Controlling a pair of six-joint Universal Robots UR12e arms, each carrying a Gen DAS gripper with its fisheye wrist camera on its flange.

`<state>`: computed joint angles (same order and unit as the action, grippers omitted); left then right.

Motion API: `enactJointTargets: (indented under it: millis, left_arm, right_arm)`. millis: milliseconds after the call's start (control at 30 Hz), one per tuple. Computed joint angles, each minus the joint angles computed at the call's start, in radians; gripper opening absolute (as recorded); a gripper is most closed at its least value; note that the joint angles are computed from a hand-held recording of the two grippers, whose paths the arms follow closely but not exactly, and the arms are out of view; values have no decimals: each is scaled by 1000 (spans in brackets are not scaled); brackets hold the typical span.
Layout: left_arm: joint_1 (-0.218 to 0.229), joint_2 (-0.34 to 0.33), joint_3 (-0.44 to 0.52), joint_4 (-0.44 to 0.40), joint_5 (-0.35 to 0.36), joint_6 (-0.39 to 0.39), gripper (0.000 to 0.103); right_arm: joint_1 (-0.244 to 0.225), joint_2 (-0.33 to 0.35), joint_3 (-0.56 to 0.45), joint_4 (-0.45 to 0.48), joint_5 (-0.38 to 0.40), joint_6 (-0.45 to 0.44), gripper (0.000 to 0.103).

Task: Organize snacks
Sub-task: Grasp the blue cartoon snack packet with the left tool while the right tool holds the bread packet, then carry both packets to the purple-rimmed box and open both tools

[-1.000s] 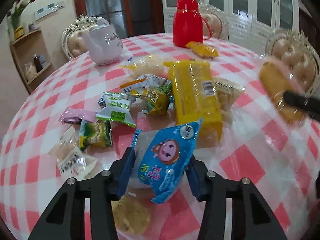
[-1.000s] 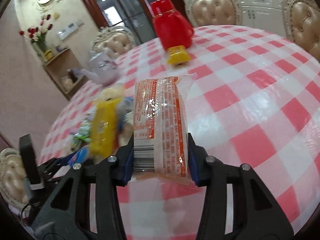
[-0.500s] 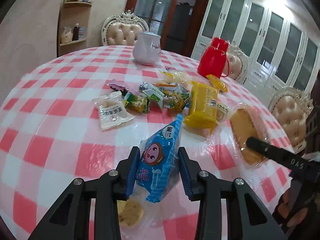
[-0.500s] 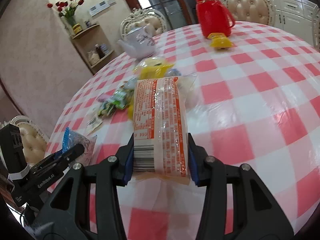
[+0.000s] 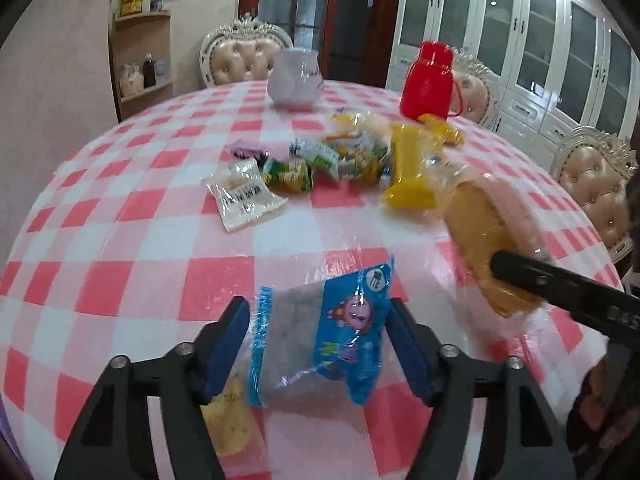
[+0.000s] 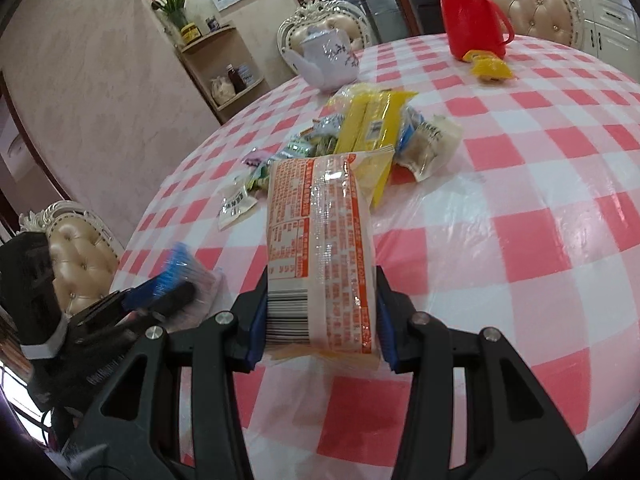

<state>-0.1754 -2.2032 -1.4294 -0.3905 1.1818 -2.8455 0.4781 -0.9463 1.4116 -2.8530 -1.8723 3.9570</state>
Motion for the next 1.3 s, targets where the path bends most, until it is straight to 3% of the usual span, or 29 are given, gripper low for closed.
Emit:
enactJointTargets:
  millis: [167, 333, 433, 700, 833, 900, 967, 1000, 1033, 1133, 1233, 1300]
  left_arm:
    - [-3, -15, 27, -45, 0, 15, 60]
    - [9, 8, -11, 23, -26, -12, 37]
    - [27, 25, -34, 61, -54, -39, 28]
    - [73, 54, -71, 110, -128, -101, 10]
    - [93, 54, -64, 78, -133, -97, 8]
    - [99, 46, -56, 81, -134, -128, 13]
    - [96, 37, -33, 29, -149, -101, 44]
    - [91, 34, -25, 14, -144, -91, 79]
    - [80, 34, -18, -3, -132, -65, 89]
    - [60, 41, -28, 6, -127, 0, 90]
    - [38, 39, -10, -78, -108, 110, 90]
    - [11, 34, 0, -124, -56, 216, 90]
  right_arm:
    - [-1, -1, 3, 3, -5, 8, 49]
    - [1, 2, -3, -2, 5, -7, 49]
    - [-1, 4, -1, -27, 34, -11, 49]
    - [13, 34, -39, -49, 107, -47, 49]
    - [23, 51, -65, -48, 130, -75, 49]
    - [26, 59, -79, -38, 138, -84, 49]
    - [26, 64, -89, -24, 142, -86, 49]
    - [25, 65, -89, -20, 142, -82, 49]
    - [24, 63, -86, -18, 139, -73, 49]
    - [21, 51, -65, -27, 98, -32, 49]
    - [19, 34, -37, -50, 49, 1, 49]
    - [17, 22, -18, -68, 23, 20, 49]
